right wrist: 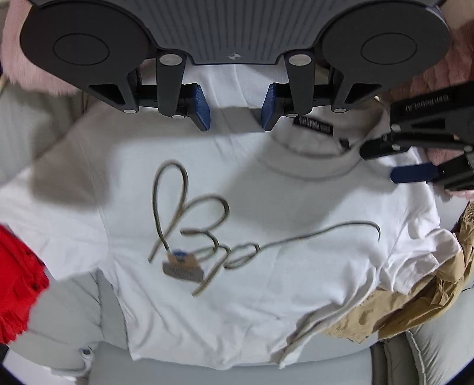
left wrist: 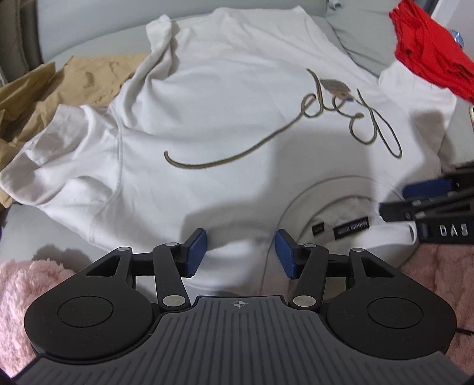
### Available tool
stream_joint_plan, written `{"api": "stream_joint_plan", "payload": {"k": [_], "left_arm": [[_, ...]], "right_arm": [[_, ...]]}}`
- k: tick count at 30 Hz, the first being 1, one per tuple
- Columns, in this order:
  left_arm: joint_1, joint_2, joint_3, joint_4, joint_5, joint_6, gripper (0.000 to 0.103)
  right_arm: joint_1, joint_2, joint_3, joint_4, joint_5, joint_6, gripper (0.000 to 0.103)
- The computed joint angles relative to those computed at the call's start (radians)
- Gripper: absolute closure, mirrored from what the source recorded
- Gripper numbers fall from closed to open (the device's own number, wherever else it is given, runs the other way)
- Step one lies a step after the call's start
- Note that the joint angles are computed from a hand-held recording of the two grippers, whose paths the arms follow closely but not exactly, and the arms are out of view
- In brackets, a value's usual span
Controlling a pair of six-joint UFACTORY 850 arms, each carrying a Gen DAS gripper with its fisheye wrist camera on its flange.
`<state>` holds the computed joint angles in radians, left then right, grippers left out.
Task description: Fold clothes
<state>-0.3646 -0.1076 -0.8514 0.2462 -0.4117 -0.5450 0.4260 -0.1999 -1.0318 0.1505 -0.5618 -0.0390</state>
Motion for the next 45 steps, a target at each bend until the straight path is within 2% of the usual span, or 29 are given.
{"api": "stream_joint_plan", "payload": {"k": [2, 4, 6, 8, 12, 16, 20, 22, 24, 26, 28, 31, 32, 34, 37, 40, 42, 44, 45], "left_arm": [[0.002, -0.001, -0.007, -0.069, -0.039, 0.073, 0.047], [0.016, -0.014, -0.026, -0.220, -0.120, 0.222, 0.046], [0.024, -0.027, -0.034, -0.319, -0.204, 0.322, 0.049], [0.037, -0.010, -0.013, -0.391, -0.210, 0.366, 0.049], [0.060, 0.042, 0.010, -0.385, -0.140, 0.333, 0.049], [0.116, 0.078, 0.011, -0.416, -0.045, 0.330, 0.047], [0.186, 0.054, -0.030, -0.420, 0.027, 0.323, 0.045], [0.222, 0.015, -0.074, -0.462, 0.055, 0.368, 0.044], [0.252, -0.041, -0.141, -0.499, 0.105, 0.423, 0.039], [0.263, -0.098, -0.212, -0.424, 0.145, 0.376, 0.029], [0.264, -0.182, -0.308, -0.218, 0.198, 0.226, 0.027], [0.264, -0.339, -0.493, 0.090, 0.192, -0.007, 0.027], [0.263, -0.390, -0.553, 0.148, 0.177, -0.065, 0.027], [0.267, -0.509, -0.702, 0.161, 0.132, -0.090, 0.027], [0.274, -0.667, -0.903, 0.115, 0.055, -0.052, 0.027], [0.282, -0.808, -1.093, 0.069, -0.034, -0.001, 0.031], [0.291, -0.906, -1.230, 0.035, -0.104, 0.039, 0.035], [0.297, -0.970, -1.318, 0.039, -0.147, 0.050, 0.042], [0.300, -1.002, -1.361, 0.057, -0.168, 0.043, 0.042]], "right_arm": [[0.002, 0.010, 0.014, -0.018, -0.029, 0.036, 0.064], [0.007, 0.018, 0.025, -0.040, -0.069, 0.074, 0.063], [-0.004, 0.032, 0.039, 0.011, -0.092, 0.054, 0.064], [-0.018, 0.062, 0.062, 0.073, -0.091, 0.016, 0.064], [-0.031, 0.099, 0.067, 0.106, -0.060, -0.012, 0.063], [-0.043, 0.097, 0.030, 0.096, 0.010, -0.031, 0.056], [-0.064, 0.049, -0.044, 0.087, 0.088, -0.040, 0.055], [-0.079, 0.011, -0.088, 0.109, 0.133, -0.074, 0.055], [-0.094, -0.040, -0.144, 0.137, 0.187, -0.121, 0.054], [-0.107, -0.112, -0.222, 0.160, 0.239, -0.153, 0.054], [-0.120, -0.191, -0.308, 0.222, 0.280, -0.213, 0.054], [-0.137, -0.311, -0.442, 0.304, 0.319, -0.281, 0.046], [-0.141, -0.349, -0.485, 0.315, 0.327, -0.284, 0.045], [-0.157, -0.469, -0.626, 0.294, 0.343, -0.238, 0.044], [-0.170, -0.592, -0.779, 0.138, 0.333, -0.048, 0.041], [-0.193, -0.781, -1.039, 0.022, 0.257, 0.112, 0.040], [-0.199, -0.876, -1.183, -0.017, 0.204, 0.161, 0.040], [-0.203, -1.012, -1.392, -0.068, 0.142, 0.197, 0.040], [-0.204, -1.078, -1.497, -0.081, 0.109, 0.202, 0.040]]}}
